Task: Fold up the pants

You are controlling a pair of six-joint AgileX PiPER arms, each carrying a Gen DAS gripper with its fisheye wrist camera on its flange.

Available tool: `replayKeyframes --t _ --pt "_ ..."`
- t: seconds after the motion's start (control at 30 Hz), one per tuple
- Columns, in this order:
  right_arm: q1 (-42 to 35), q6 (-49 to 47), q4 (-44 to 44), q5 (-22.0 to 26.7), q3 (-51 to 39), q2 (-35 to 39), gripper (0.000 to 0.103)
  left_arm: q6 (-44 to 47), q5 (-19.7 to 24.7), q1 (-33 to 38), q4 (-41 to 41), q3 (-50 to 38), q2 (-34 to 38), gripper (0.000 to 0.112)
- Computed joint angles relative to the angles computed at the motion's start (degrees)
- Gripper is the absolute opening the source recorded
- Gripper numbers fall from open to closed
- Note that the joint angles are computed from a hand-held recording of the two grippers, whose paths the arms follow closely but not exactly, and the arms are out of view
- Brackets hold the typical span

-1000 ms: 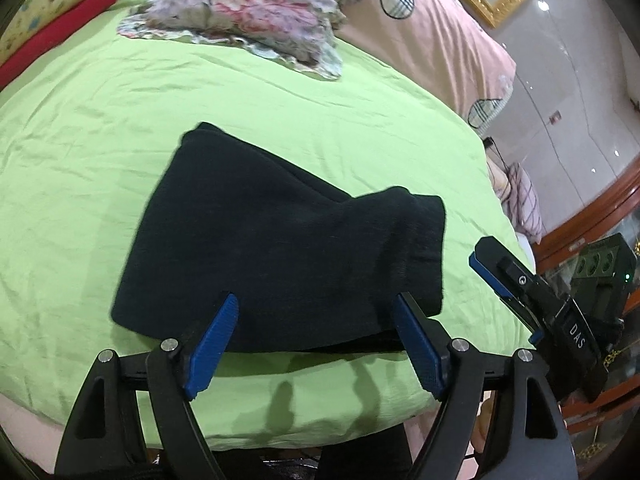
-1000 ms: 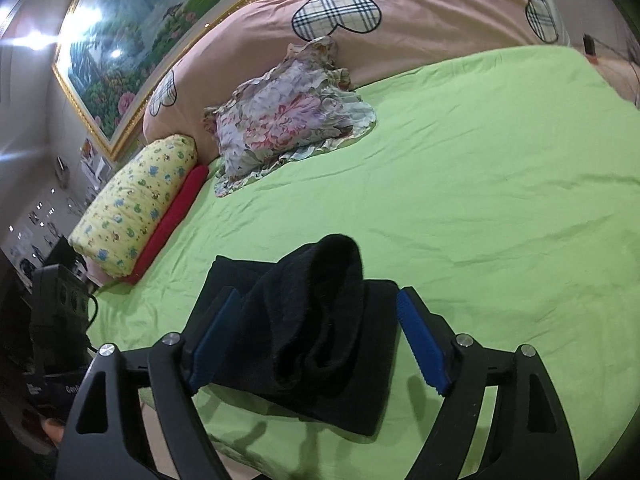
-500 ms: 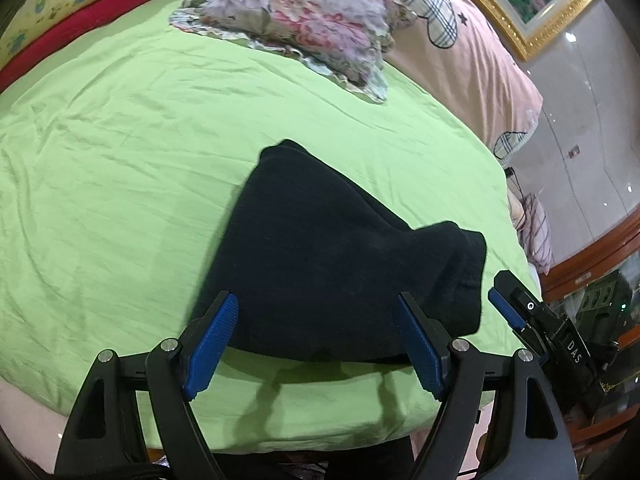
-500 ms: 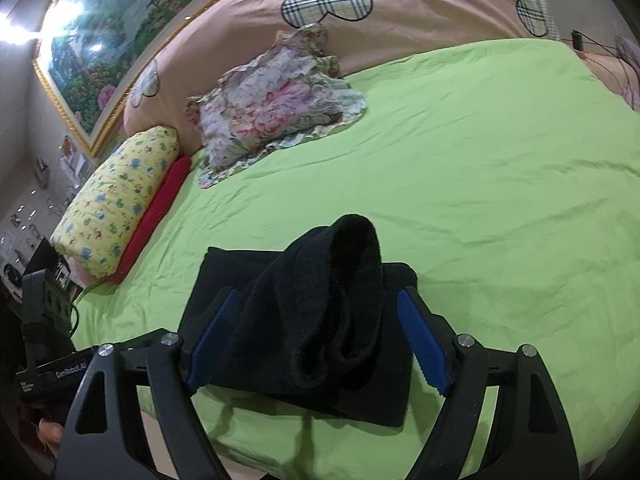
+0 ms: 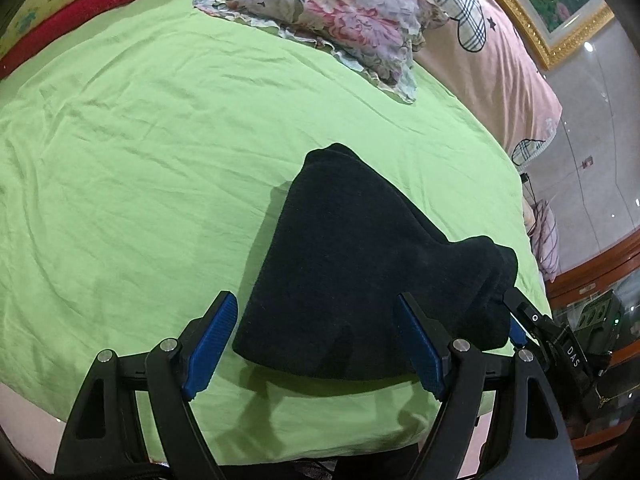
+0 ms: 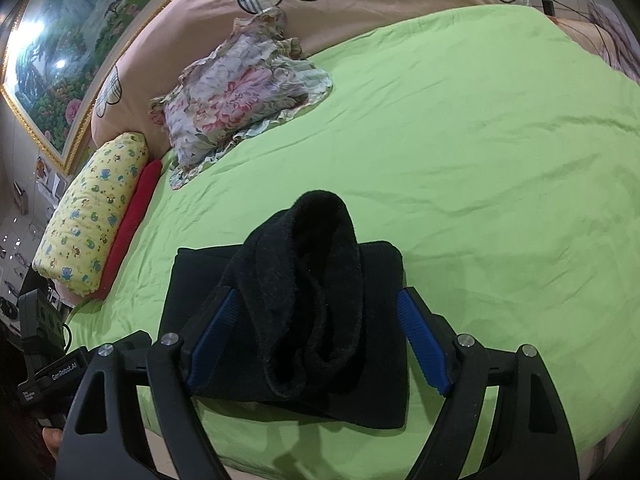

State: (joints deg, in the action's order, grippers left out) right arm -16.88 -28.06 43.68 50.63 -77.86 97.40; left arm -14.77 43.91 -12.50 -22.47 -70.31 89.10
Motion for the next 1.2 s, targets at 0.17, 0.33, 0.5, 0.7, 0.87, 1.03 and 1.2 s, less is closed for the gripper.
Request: replayKeyframes --t 0.17,0.33,0.5,0.7,0.87,1.03,1.2 --pt "0.7 2.7 -2.9 -1.0 0.2 0.6 0.082 0.3 0.3 0.5 -0.9 -0.7 1.3 0.081" --pt "3.7 6.4 -13.7 -5.6 2.2 -0.2 0.082 -0.5 0.5 0.0 0.3 -2.2 2.8 0.081" --pt "2.3 1.9 -12.3 -7.3 5.7 -1.6 0.082 -0.1 1.0 0.2 0.3 -4.7 6.1 0.081" --pt "1.1 -2.1 -10.0 -8.7 8.4 -2.7 0.082 0.3 1.4 -0.4 1.1 -8.0 10.7 0.081" --pt "-1.2 -6.4 -2.8 -4.1 6.3 0.4 0.075 1.1 0.5 -0.6 0.8 -9.2 13.3 0.081" --pt "-3.1 -11.5 3.8 -0.5 6.4 2.0 0.066 0.3 -0.6 -1.6 3.5 -11.3 15.8 0.082" --pt "-5.0 -14.6 8.9 3.1 6.5 3.4 0.057 4.2 -1.3 -1.5 -1.1 -11.8 16.8 0.057"
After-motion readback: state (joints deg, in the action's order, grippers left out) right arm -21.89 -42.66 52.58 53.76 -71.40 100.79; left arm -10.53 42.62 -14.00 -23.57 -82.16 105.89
